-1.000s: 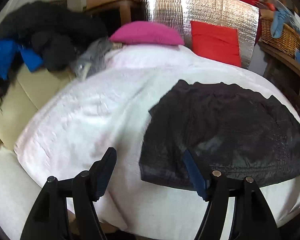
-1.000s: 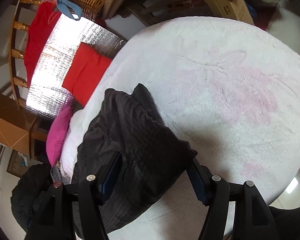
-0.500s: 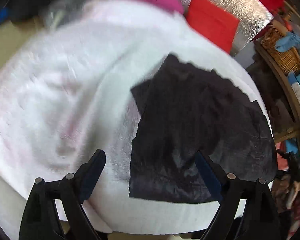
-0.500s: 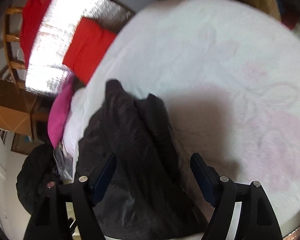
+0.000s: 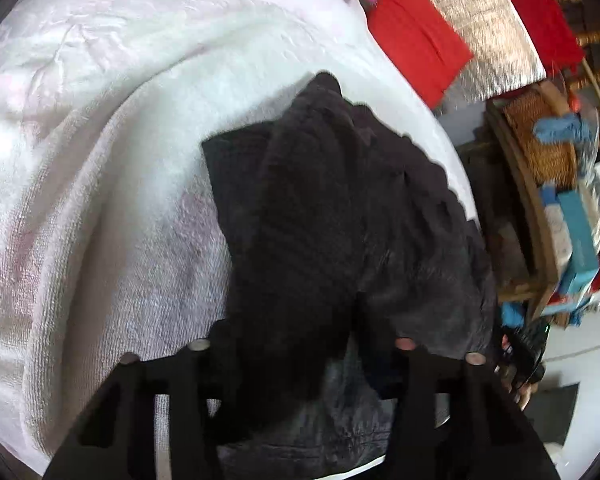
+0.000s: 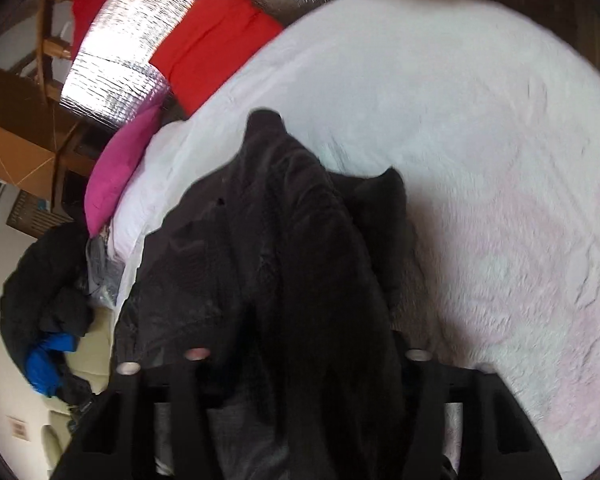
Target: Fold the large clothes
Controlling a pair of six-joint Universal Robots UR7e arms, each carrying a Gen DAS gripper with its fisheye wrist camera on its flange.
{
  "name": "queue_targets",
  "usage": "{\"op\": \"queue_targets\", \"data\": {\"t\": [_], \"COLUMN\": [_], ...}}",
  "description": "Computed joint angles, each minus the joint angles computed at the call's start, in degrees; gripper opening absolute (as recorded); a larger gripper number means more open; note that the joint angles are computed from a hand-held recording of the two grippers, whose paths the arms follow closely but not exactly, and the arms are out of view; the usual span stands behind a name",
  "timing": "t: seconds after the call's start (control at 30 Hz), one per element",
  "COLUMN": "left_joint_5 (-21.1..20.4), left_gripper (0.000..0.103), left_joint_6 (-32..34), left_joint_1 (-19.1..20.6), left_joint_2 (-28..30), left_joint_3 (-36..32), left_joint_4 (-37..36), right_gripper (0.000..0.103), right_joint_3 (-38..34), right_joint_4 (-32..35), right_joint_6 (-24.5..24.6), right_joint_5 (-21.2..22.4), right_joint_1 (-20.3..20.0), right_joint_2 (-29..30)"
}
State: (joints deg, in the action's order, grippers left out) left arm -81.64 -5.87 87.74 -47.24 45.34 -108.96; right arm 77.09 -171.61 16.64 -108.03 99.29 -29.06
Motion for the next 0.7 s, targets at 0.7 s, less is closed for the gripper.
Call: {"op": "queue_targets", "data": {"t": [0.7], "left_joint_5": [22.2], "left_gripper": [0.077], "left_joint_6": [3.6], "left_joint_1": [-6.3], "left_joint_2": [-12.2], "left_joint_3": [21.5], "left_joint_4": [-20.4], "right_gripper": [0.065], "right_joint_3": [11.6], "right_joint_4": [-18.7], "right_joint_6": [-0.7], "right_joint_5": [-13.1], "right_joint_1": [3.1], "right_joint_2": [-4.9]}}
